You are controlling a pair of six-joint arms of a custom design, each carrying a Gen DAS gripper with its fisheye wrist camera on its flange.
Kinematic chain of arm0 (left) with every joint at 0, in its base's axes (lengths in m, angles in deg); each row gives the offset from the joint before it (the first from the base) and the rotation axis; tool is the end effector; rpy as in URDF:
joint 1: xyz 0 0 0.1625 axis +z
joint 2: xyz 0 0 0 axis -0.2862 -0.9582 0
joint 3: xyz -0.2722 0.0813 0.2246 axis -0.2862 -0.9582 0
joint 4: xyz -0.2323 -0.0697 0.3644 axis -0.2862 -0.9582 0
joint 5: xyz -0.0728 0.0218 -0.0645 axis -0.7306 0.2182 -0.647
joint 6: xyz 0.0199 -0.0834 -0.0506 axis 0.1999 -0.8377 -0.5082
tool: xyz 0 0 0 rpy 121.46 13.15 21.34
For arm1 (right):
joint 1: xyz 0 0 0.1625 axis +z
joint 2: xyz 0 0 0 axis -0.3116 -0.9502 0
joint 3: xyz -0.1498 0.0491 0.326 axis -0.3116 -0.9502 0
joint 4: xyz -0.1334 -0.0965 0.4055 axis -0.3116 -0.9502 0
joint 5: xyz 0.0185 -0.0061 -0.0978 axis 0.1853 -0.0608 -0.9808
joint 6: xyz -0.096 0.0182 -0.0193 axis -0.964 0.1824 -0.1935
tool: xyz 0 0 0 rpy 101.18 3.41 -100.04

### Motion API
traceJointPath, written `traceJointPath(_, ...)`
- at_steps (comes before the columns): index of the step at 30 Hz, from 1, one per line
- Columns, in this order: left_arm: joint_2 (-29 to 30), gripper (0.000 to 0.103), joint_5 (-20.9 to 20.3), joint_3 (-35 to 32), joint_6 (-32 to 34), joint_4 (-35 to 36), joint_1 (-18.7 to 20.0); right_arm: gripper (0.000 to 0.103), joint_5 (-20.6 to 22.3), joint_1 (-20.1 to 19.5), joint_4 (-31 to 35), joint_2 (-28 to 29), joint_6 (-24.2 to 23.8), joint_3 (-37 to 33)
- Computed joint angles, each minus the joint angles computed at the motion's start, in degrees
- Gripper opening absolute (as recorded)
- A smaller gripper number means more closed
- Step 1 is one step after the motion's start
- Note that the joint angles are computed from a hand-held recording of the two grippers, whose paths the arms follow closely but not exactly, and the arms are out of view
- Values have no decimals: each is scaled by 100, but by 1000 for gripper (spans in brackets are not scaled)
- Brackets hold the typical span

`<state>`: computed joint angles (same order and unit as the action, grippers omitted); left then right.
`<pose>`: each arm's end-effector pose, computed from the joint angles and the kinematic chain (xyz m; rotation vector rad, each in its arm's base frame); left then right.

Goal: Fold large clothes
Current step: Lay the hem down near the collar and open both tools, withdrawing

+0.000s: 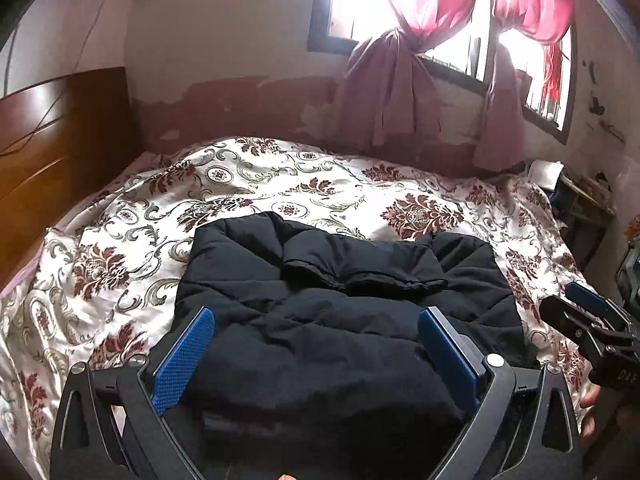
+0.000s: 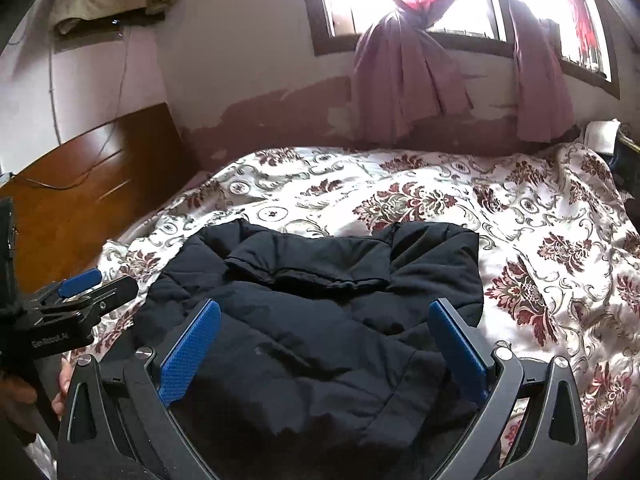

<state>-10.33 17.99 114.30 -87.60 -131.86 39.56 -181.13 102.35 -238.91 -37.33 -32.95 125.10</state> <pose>-0.4952 -0.4530 0.0891 0.2597 2.1825 -1.1847 0.0700 -0.4858 0.4493 0.6090 -2.4293 1.0123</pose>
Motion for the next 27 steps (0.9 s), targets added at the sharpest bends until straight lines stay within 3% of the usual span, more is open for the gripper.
traceJointPath(5,-327,103,132,451,-592,265,-309,102,294,-103,47,-626,-191,463)
traceJointPath(10,-622,103,163,637,-1507,1292,-713,102,411,-151,313,-1418,-342,888)
traceJointPath(19,-964,103,-197,624,-2910,3161,-1551,102,324,-77,1216,-2854,-193,1394)
traceJointPath(27,-980,103,-492,493,-3779,4264,-2099,102,443,-28,2035,-3977,-362,1676)
